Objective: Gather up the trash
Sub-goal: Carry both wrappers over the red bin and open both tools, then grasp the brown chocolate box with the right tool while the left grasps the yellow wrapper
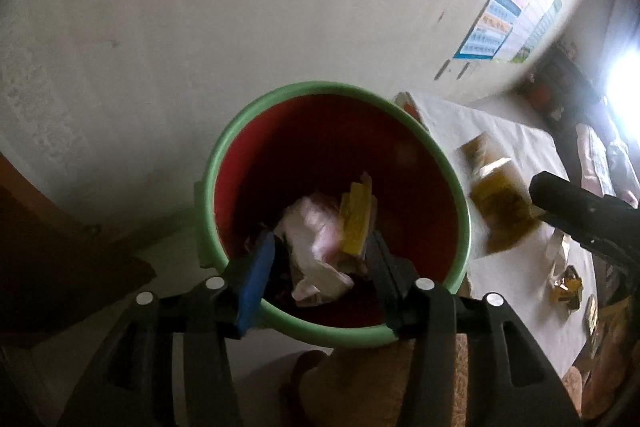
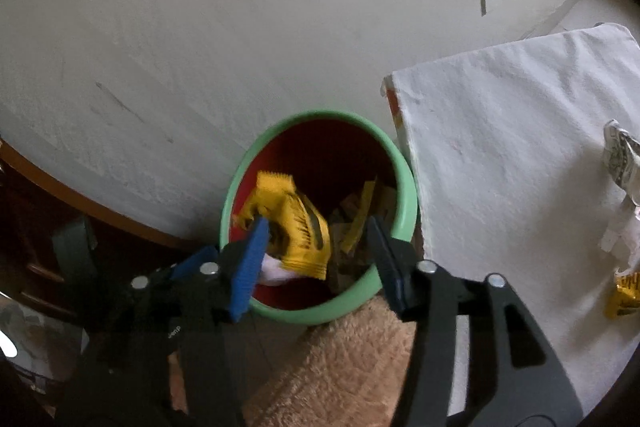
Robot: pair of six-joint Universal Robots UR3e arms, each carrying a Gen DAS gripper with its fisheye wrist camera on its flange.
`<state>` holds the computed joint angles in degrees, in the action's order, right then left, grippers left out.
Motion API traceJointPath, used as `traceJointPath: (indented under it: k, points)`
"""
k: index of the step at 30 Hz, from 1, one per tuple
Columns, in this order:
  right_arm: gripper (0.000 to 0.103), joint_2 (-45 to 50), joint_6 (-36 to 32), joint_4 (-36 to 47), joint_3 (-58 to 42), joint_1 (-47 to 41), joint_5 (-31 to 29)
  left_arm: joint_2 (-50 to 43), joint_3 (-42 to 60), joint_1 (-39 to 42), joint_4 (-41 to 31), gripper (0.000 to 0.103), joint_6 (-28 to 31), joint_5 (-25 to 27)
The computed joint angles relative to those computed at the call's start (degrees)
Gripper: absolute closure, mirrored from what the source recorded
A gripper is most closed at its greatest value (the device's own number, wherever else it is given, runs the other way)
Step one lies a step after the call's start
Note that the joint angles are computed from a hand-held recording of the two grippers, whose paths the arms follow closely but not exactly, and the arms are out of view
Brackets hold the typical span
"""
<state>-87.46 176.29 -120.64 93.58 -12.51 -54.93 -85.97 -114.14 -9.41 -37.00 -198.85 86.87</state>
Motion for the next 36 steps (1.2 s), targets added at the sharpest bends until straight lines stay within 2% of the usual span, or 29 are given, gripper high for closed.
traceJointPath:
  k: [8,11,16,19,21,27,31,33,36]
  points:
    - [0.052,-7.66,-5.9,4.88,7.92,-6.67,2.11,-0.79,0.84,-2.36,-0.26,0.057,-0.19,-0.79]
    - [0.052,-11.83,-11.75,9.27,10.62,-12.49,2.31,-2.3,2.87,-4.72,-0.51,0.057,0.09,-0.26]
    - [0.041,-17.36,-24.29,14.72,13.17,-27.07,-0.52,-4.3,6.32,-8.14,-1.65,0.057,0.21,0.58]
    - [0.04,-15.66,-29.07,13.91,11.85,-33.67,-7.01,-5.42,7.67,-9.8,-2.23,0.057,-0.17,1.5]
    - [0.04,-13.68,-31.91,13.0,11.15,-37.8,-9.17,-6.82,9.16,-11.26,-2.95,0.057,-0.7,2.04]
    - [0.04,-0.99,-32.04,3.97,8.07,-43.36,-15.85,-10.22,14.67,-16.74,-5.58,0.057,-0.83,3.9]
    - [0.04,6.61,-35.33,7.57,3.73,-43.81,-17.11,-11.46,17.97,-19.3,-7.47,0.057,-0.84,5.65]
    - [0.04,7.07,-37.92,7.13,4.72,-43.22,-17.78,-12.15,19.58,-20.22,-8.77,0.057,-1.08,6.49]
    - [0.04,4.7,-40.33,5.42,8.33,-44.65,-15.66,-13.49,21.81,-21.56,-10.37,0.057,-1.28,7.59]
